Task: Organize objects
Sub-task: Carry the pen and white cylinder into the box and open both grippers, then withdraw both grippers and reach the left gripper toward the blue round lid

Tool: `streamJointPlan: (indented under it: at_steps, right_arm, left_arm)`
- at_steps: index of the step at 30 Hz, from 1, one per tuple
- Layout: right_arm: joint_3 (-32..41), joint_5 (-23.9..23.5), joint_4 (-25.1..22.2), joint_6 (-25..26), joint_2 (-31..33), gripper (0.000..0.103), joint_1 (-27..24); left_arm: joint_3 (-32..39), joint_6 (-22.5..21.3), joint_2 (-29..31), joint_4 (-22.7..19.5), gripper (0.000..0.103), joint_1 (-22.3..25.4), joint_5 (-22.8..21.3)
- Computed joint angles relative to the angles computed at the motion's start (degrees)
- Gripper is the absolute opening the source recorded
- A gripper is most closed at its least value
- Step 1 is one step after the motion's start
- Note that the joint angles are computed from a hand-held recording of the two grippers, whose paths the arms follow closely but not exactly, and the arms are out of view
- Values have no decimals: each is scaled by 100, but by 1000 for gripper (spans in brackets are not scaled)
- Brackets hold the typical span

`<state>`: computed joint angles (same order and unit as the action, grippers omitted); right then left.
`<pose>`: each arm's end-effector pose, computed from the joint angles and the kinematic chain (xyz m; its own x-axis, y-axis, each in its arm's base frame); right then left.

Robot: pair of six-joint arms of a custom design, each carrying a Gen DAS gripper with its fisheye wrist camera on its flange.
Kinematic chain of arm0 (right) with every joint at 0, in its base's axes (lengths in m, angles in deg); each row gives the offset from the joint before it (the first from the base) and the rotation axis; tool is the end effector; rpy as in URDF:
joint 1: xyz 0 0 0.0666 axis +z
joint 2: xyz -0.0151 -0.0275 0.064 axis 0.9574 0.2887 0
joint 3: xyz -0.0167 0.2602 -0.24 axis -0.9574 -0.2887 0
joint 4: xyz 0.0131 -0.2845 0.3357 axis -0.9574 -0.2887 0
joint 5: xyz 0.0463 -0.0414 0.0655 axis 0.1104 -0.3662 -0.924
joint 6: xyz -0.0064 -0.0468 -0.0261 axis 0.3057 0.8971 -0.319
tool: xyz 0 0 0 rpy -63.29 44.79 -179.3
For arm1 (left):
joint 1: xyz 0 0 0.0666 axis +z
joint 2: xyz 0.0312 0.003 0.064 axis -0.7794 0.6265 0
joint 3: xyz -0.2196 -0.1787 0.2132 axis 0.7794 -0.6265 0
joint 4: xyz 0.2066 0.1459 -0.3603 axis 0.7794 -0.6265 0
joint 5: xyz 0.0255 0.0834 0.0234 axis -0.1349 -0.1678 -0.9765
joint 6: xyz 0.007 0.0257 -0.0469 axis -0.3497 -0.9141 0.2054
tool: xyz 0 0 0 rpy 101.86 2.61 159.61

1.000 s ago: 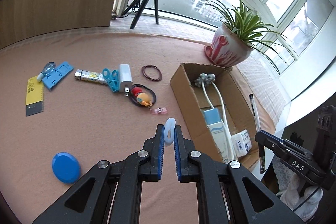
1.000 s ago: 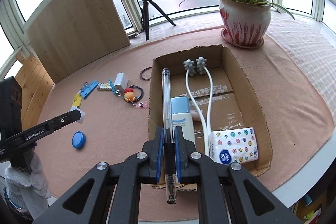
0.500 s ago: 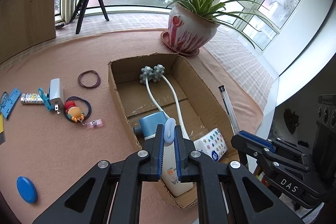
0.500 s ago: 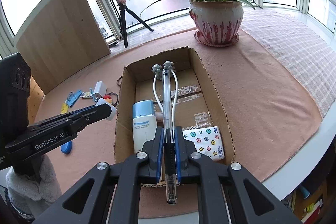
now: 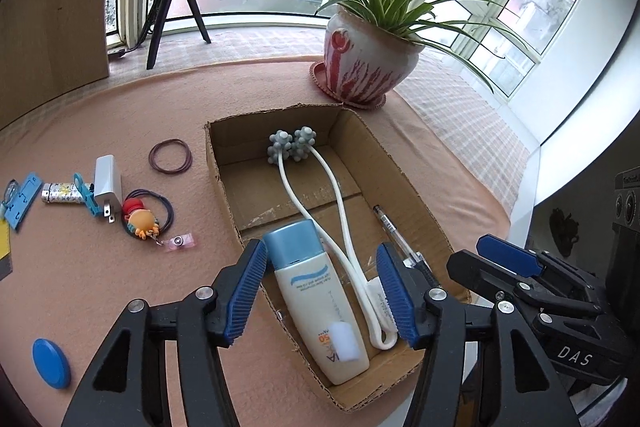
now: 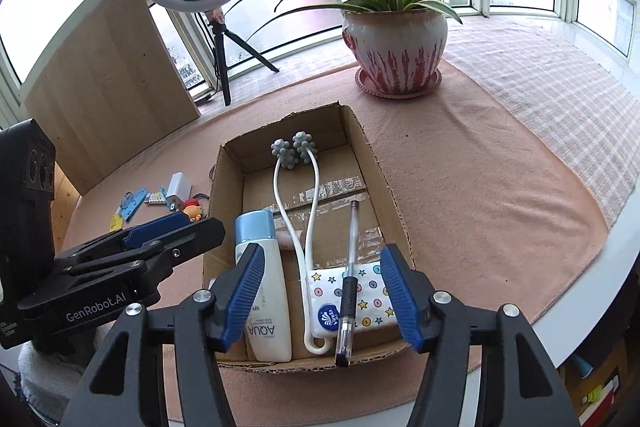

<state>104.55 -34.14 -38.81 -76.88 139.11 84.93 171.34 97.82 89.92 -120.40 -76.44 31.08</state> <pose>0.5323 0.1103 0.5128 -0.7830 0.2208 -0.5815 0.0903 0.9653 0.2449 0.6247 -0.3042 0.5094 -0.8201 0.1216 -0.5591 0.3559 0.8736 -0.3320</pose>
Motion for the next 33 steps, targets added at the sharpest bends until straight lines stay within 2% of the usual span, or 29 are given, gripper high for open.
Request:
streamJointPlan:
  at_steps: [16,26,33]
  right_arm:
    - [195,-263,-54,-183,173,57,38]
    - [487,-426,-128,-79,426,57,292]
    - [1112,-541,-215,165,912,57,561]
  left_arm:
    - [-928,139,-608,258,61,195,-56]
    - [-2229,430,-1461,556,61,614,-310]
    - [-3088,580,-2041,612,61,1119,-602]
